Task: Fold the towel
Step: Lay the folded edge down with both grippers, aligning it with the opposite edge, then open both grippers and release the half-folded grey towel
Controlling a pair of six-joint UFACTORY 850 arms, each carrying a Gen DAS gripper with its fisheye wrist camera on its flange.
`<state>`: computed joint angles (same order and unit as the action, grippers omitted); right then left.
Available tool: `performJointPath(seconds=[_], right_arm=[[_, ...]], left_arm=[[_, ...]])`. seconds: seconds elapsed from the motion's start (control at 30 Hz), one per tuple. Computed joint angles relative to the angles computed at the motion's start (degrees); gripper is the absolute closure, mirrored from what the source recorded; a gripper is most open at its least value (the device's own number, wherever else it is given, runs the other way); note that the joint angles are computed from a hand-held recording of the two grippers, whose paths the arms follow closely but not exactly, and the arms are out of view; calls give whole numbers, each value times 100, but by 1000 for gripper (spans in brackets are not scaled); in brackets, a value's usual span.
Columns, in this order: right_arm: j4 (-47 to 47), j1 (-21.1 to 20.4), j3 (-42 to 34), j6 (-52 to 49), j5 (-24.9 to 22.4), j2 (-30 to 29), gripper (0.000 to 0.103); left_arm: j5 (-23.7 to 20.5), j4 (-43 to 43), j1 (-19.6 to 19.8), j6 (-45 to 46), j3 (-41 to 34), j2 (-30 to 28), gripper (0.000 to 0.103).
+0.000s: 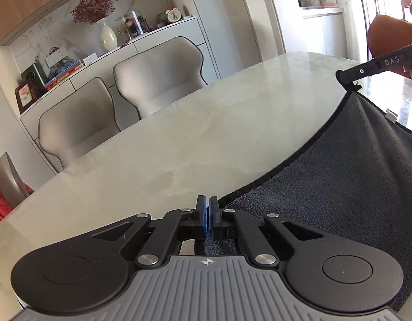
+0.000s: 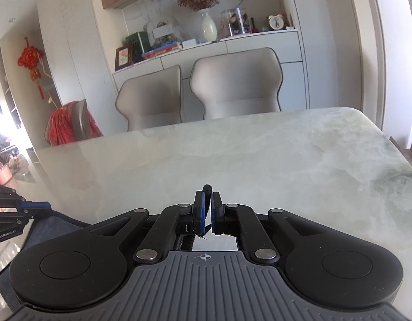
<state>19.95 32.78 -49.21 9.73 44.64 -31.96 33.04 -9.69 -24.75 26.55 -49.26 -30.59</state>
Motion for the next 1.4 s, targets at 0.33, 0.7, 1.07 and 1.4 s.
performJointPath(seconds=[0.33,0.7,1.07,1.4], right_arm=[[587,112,-93,-813,-701,-46,96],[821,711,731,-831,-366,661,94],[106,1210,967,217,-515,599,89],[1393,1613,1183,-848,-520,791,83]], left_arm=[[61,-596,-114,631,51,-43,90],[711,-1405,-728,652,896,511,63],[718,-1635,-1009,-44,1235,573,54],[982,-1840,-938,-392,1684,825,44]])
